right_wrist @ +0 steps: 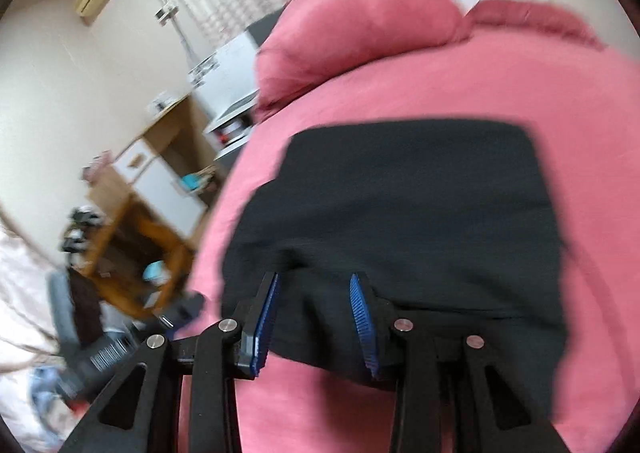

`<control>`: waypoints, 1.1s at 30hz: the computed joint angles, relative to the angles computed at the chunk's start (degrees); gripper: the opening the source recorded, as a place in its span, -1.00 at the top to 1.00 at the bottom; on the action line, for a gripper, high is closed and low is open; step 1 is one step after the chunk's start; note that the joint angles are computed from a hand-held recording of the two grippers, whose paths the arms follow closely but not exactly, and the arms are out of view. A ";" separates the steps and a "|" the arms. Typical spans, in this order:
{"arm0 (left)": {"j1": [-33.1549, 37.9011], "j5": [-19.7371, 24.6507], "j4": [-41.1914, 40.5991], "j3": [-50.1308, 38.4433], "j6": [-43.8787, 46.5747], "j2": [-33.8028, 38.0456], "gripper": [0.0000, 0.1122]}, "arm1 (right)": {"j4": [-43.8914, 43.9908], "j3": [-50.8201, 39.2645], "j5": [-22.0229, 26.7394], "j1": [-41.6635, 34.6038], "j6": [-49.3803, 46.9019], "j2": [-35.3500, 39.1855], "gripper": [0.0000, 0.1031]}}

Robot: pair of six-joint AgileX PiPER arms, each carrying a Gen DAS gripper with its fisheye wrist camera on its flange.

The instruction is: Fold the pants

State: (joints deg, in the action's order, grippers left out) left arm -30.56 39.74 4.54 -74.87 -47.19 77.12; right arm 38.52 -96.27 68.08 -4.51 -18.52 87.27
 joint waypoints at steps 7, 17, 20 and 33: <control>5.93 12.44 -16.73 -19.78 14.57 15.01 -0.33 | -9.81 6.04 -3.12 -7.42 1.10 -3.58 0.28; 10.87 24.26 -25.40 -31.66 19.67 24.04 0.63 | -6.97 7.76 -1.49 -9.56 -1.19 1.47 0.12; 13.01 22.39 -29.95 -29.70 25.05 21.18 0.68 | -8.87 5.59 -3.02 -7.58 -2.91 1.24 0.64; 16.81 11.83 -31.48 -11.35 38.34 11.91 0.40 | -7.25 14.94 -7.63 -5.29 -12.81 -4.79 0.35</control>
